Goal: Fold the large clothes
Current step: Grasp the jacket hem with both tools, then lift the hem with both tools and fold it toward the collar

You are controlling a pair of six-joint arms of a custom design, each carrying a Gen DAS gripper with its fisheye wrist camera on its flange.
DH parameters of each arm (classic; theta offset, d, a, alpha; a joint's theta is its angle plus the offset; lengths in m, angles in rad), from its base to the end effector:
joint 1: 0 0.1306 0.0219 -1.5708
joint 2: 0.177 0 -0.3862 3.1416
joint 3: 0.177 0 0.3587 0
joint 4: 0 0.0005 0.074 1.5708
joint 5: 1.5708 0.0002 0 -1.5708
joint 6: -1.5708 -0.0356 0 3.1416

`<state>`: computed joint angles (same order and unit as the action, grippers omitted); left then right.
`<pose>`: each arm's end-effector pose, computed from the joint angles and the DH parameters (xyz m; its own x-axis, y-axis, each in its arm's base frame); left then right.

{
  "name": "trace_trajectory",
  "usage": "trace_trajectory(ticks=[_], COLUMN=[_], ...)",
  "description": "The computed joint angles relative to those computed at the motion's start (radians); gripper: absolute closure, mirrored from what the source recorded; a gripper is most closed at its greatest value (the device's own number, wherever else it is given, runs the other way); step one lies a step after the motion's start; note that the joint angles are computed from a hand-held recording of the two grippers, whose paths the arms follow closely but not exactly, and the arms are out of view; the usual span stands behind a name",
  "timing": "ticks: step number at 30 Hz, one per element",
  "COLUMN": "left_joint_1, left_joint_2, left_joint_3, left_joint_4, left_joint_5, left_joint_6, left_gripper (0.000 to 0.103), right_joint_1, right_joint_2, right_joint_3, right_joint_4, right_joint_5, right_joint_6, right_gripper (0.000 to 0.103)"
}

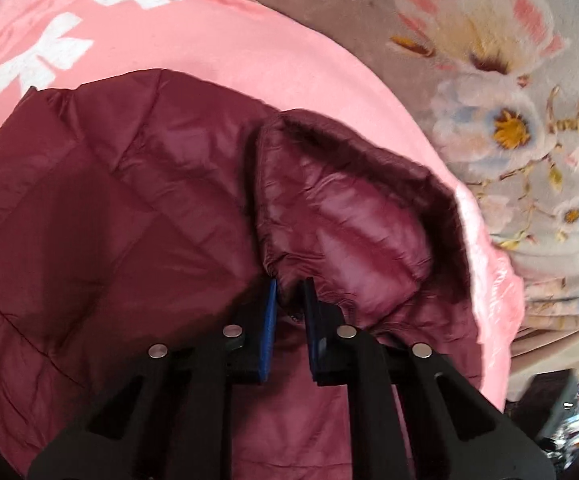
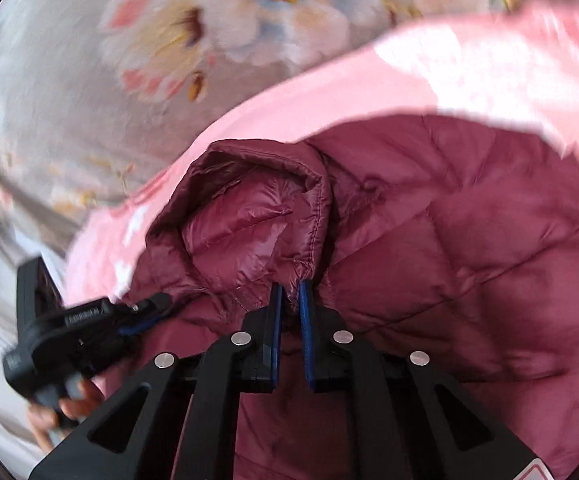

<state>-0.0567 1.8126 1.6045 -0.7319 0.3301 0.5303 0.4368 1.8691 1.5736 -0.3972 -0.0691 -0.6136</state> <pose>0.5916 -0.0456 0.3222 -0.8192 -0.4327 -0.3764 -0.1969 0.8286 -0.5241 0.5663 0.2666 0.2994 -0.7438 0.2867 -0.6038 -0.0512 0.8762 0.4791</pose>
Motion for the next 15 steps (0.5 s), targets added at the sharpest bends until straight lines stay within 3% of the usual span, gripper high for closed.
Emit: trace_trajectory(ticks=[2,6,11,15], left_joint_1=[0.004,-0.010,-0.046,-0.051], left_joint_2=[-0.010,-0.047,-0.081,-0.083], left_joint_3=[-0.030,-0.127,-0.201,-0.213], left_joint_4=[0.013,0.102,0.196,0.216], left_joint_5=[-0.004,-0.057,-0.179,-0.211], left_joint_6=[-0.036,-0.114,-0.201,-0.219], left_gripper=[0.093,0.093,0.092,0.092], right_joint_1=[0.023,0.032,0.051,0.050], right_joint_2=[0.000,0.038,0.046,0.040], right_joint_3=[0.020,0.057,0.060,0.051], right_joint_4=[-0.053,-0.130,-0.143,-0.138], right_joint_5=[0.117,0.162,0.242,0.239], right_joint_6=[0.105,0.159,0.204,0.206], right_gripper=[0.095,0.095,0.096,0.096])
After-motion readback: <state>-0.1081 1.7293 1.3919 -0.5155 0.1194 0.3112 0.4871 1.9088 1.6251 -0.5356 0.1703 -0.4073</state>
